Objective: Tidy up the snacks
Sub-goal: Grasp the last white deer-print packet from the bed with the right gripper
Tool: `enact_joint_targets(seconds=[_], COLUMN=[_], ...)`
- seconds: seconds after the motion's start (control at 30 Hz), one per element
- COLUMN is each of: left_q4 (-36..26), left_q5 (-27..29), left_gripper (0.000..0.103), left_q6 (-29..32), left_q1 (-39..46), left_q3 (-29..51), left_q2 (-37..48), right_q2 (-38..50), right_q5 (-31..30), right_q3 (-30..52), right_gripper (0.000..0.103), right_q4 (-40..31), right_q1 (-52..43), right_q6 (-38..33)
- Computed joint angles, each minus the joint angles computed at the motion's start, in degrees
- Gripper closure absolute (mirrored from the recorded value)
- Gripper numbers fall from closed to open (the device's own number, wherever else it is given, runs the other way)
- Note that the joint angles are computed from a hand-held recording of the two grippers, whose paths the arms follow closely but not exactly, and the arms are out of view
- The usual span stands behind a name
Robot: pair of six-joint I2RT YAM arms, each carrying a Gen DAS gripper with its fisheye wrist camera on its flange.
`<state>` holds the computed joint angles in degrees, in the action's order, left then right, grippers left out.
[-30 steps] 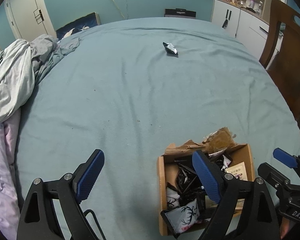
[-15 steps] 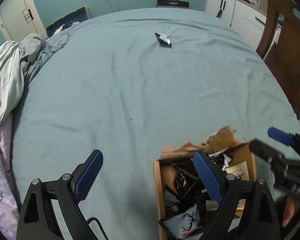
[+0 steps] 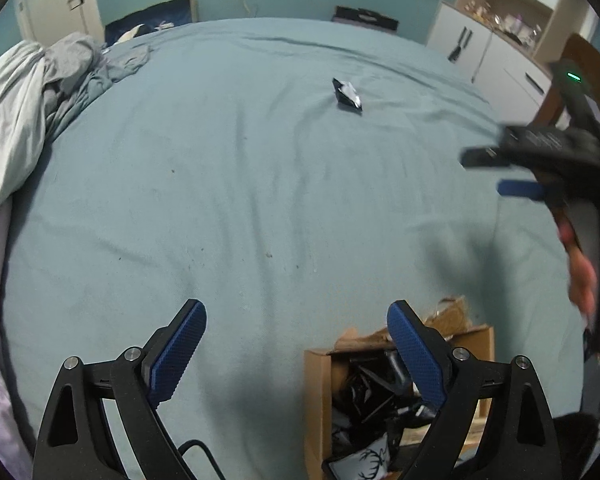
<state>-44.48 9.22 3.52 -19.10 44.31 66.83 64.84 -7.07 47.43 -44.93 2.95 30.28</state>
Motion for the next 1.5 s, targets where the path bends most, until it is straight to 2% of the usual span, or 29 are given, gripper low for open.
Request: enact_joint_targets(seconds=[0.1,0.23,0.5,0.7,0.87,0.9,0.97,1.03,1.2,1.33,1.4,1.5], left_q4=[1.35,1.91,3.91,5.43,6.24,6.29,6.27,5.96,6.21,3.69,2.71,0.87], left_q5=[-1.21,0.25,1.66,2.63,2.52,2.51,2.42,2.80,0.82,2.89,3.05,2.00], left_gripper=[0.008,0.008,0.008,0.008,0.008,0.008,0.008,0.008,0.008,0.008,0.008,0.008], left_q6=[-0.70,-0.86,-1.56,-2.42,-2.89,-2.83,-3.02,-3.38,-2.33,0.56,2.27,4.05], left_q1=[-0.15,1.10,2.41,3.40,3.60,3.82,3.95,3.93,2.81,3.09,2.46,0.87], left_q3=[0.23,0.70,1.64,2.10,2.38,2.33,2.40,2.36,1.31,0.93,0.48,-0.84], left_q2=[0.89,3.03,7.73,9.89,11.35,11.52,11.74,10.98,6.43,4.65,3.07,-0.27], right_q2=[10.12,23.90,52.61,67.07,75.08,76.24,76.28,73.67,58.95,44.00,35.62,23.77], right_q5=[-1.95,-3.36,3.32,3.34,5.84,7.17,8.17,11.16,16.13,17.28,21.08,22.75], right_q3=[6.58,16.78,45.08,62.22,72.02,73.17,72.38,67.38,46.53,30.57,21.93,11.30], right_gripper=[0.026,0.026,0.026,0.026,0.026,0.039,0.069,0.070,0.071,0.071,0.071,0.071], right_q4=[2.27,3.62,-1.10,-3.55,-6.66,-7.26,-6.81,-3.30,6.98,9.95,11.35,9.40], right_q1=[-2.44,-4.34,-2.61,-2.23,-0.45,0.32,1.67,3.45,7.25,10.26,13.40,18.02], right_q6=[-1.69,-3.33,-5.77,-0.93,-0.37,-1.03,-3.15,-5.36,-9.78,-10.50,-10.59,-7.87])
